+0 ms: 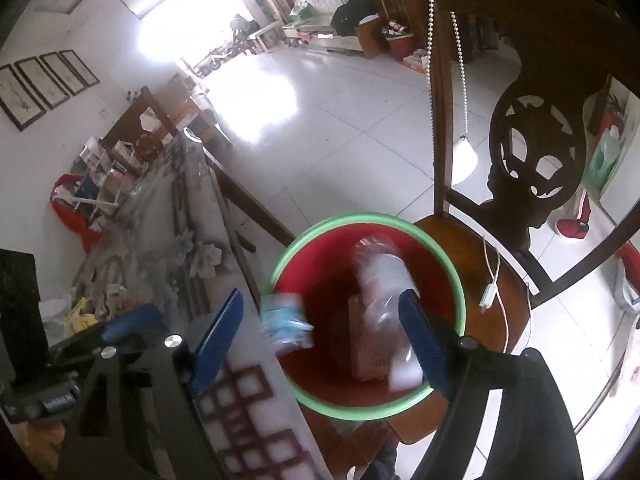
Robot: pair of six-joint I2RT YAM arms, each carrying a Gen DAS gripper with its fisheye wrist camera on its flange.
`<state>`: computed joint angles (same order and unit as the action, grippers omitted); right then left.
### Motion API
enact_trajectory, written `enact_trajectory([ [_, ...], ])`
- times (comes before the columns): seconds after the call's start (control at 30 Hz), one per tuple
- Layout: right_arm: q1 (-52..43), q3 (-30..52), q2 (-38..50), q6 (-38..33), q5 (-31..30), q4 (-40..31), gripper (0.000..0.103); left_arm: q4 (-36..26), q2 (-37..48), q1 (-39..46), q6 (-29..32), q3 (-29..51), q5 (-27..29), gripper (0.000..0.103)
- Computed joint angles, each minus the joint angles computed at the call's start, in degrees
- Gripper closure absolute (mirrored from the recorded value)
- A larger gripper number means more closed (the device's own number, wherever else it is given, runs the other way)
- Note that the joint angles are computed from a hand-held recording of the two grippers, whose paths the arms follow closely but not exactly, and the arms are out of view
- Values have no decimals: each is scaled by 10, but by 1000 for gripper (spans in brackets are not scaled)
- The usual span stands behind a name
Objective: Collect trash
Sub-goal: 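Carry the bottle into the red bin and open the right tool while the left tool releases the wrapper there, then move both open tools back over the trash on the table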
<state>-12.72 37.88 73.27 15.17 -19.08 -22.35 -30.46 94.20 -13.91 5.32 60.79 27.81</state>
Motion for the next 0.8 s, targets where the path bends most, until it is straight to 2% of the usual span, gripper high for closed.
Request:
enact_trajectory([
  [0.2,40,4,1,27,17,4,26,-10,-28,60,3,-11,11,40],
  [0.43,133,24,17,76,71,12,20,-39,-63,162,46,-28,33,39],
  [0.57,216,50,37,109,111,13,19,-69,-76,242,97,-32,51,39],
  [0.63,256,63,46,124,132,15,10,-86,-77,290,129,-29,63,37],
  [0.8,363,105,84,169,176,20,9,-136,-51,412,220,-3,82,36],
])
